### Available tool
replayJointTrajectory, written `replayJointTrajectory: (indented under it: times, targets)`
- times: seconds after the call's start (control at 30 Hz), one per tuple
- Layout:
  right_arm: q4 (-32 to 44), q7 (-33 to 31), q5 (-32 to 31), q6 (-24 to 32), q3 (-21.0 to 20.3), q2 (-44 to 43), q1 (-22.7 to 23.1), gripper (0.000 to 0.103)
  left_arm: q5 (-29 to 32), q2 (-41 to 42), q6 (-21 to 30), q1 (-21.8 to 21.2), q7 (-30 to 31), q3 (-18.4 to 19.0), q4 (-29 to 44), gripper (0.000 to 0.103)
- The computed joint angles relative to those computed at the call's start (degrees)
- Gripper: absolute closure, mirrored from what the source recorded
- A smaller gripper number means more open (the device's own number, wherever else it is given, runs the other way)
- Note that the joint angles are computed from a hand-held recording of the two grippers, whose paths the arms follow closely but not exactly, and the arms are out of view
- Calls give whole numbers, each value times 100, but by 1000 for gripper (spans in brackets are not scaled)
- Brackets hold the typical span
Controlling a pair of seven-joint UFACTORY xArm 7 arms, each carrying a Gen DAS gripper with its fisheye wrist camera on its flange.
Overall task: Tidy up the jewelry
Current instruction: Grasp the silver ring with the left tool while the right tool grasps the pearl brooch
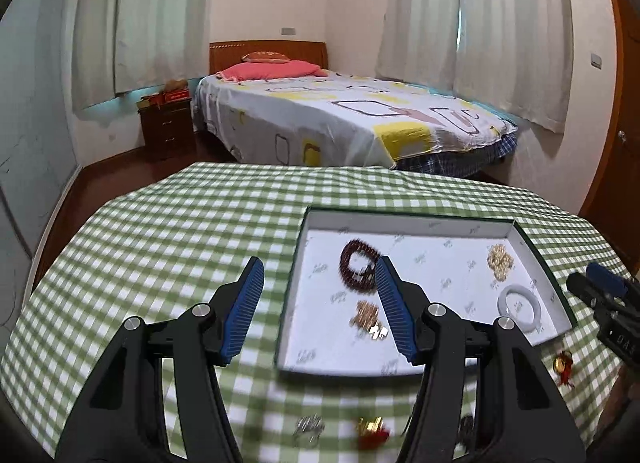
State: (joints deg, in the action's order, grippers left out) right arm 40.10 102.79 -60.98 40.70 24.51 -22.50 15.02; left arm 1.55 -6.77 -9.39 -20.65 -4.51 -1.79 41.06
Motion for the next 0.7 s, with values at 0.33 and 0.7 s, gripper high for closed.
replayJointTrajectory:
  times: [0.33, 0.7]
  targets:
    - [-382, 335, 344, 83, 256, 43, 376, 50, 20, -701, 62, 254, -1, -71, -1125, 47]
    - [-390, 463, 388, 117, 227, 282, 701, 50, -333, -484, 517, -409, 429, 524, -1183, 55]
